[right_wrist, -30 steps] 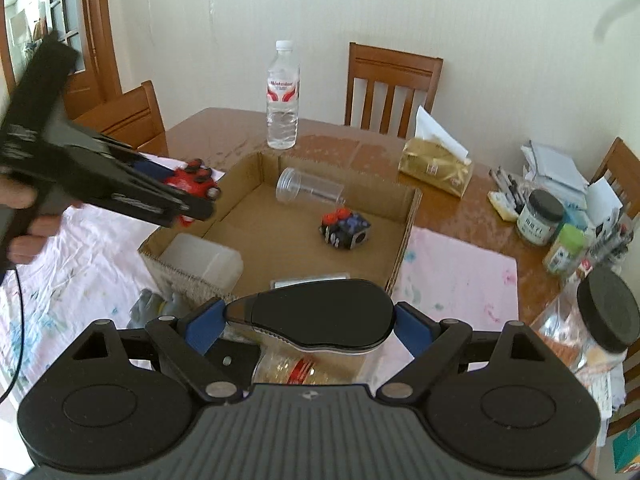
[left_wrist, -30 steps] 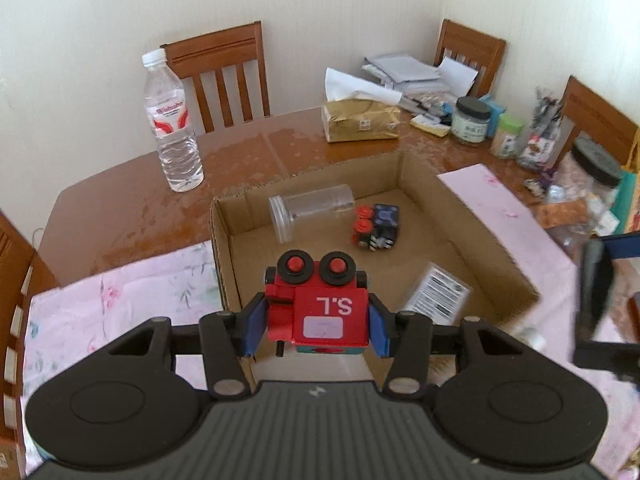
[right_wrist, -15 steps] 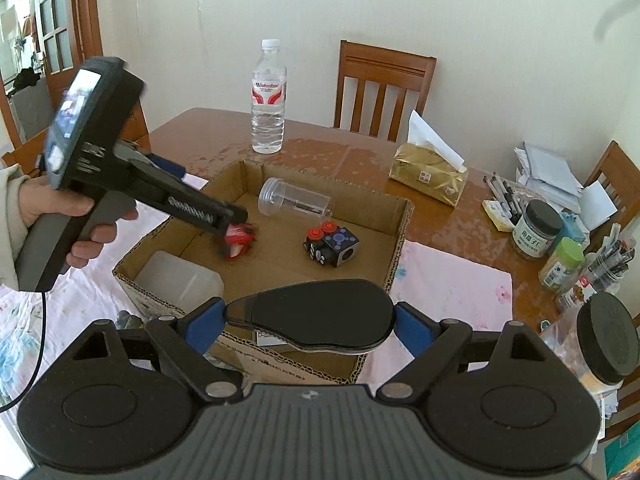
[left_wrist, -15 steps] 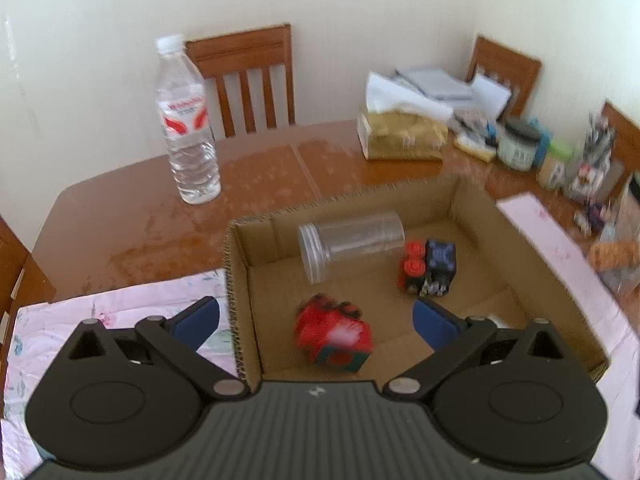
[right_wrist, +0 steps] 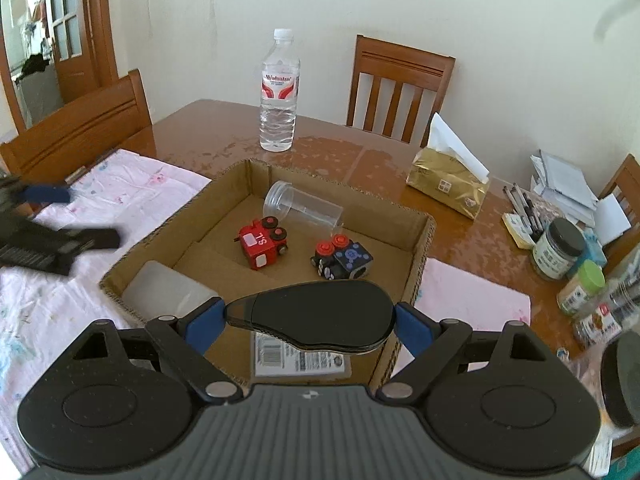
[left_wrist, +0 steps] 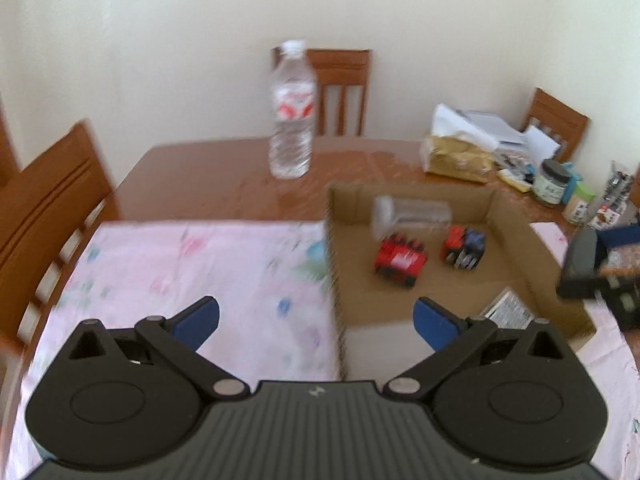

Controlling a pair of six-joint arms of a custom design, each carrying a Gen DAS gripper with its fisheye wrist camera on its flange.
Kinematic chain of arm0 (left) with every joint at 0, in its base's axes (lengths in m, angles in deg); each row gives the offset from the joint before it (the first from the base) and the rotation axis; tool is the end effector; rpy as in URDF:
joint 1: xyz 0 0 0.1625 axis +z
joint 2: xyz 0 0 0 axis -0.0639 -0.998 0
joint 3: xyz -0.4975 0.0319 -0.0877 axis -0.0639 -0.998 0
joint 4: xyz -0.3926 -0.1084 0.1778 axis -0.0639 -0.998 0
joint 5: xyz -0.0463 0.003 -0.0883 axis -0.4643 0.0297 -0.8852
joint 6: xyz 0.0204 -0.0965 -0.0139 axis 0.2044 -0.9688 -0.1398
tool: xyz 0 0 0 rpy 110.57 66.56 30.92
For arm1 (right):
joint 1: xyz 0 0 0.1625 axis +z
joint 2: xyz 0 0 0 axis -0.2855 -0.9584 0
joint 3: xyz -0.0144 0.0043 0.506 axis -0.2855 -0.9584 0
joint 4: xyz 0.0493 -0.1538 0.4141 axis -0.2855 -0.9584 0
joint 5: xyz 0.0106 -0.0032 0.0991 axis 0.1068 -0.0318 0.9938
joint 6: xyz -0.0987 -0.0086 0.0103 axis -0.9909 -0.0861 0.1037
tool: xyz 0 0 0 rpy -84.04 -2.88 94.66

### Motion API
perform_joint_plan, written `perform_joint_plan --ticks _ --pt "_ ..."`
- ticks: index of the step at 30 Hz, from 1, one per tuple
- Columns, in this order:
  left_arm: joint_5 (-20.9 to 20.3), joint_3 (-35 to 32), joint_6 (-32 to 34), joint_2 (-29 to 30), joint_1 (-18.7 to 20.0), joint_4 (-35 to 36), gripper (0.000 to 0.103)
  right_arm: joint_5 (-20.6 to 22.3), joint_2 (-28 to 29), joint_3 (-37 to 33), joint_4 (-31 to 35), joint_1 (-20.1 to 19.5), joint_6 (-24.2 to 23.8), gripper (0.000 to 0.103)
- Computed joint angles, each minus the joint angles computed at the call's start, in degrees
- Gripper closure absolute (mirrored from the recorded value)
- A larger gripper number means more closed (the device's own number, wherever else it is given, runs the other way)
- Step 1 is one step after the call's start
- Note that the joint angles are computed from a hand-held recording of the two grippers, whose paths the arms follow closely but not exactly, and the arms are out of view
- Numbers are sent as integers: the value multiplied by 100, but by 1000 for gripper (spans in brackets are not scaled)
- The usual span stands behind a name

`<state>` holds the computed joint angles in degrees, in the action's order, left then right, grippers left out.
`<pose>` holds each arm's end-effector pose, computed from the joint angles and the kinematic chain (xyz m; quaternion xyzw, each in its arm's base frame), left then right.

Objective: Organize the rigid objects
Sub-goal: 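Carry the toy train and black pad into the box and open both grippers, then move both grippers back toward the grey toy and blue case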

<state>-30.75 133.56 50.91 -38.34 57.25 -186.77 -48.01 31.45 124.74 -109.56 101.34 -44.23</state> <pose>-0.2614 -0.6904 -0.0126 0.2706 0.8672 -0.3095 0.2808 0.0281 -0.6652 0.2628 0.2075 -0.8636 0.2829 0.3622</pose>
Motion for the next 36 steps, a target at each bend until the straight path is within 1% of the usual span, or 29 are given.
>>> perform_joint_plan --ticks 2,5,7,11,12,14,17,25,33,36 --pt "132 219 -316 -95 -2 -18 1 -35 110 -171 121 -4 7 10" --pt "301 472 -589 -197 -8 -129 1 -88 304 -451 278 -7 32 10" --pt "422 594 -752 -247 -7 -162 1 -119 429 -635 379 -10 51 10" --pt "515 767 -945 -355 -6 -202 1 -249 709 -1007 493 -18 58 10" --pt "505 794 -956 -372 0 -214 1 -213 748 -1056 480 -27 43 10" --pt "558 835 -1001 -393 -2 -186 1 -229 872 -1151 223 -26 -28 1" --pt "613 889 -975 -413 -10 -182 1 -268 915 -1179 23 5 38 0" --pt "597 947 -806 -423 -39 -228 1 -425 759 -855 -169 69 140 0" --pt "508 1093 -799 -470 -95 -118 1 -401 424 -102 -523 106 294 0" --pt "465 1168 -807 -494 -103 -101 1 -331 239 230 -416 113 477 0"
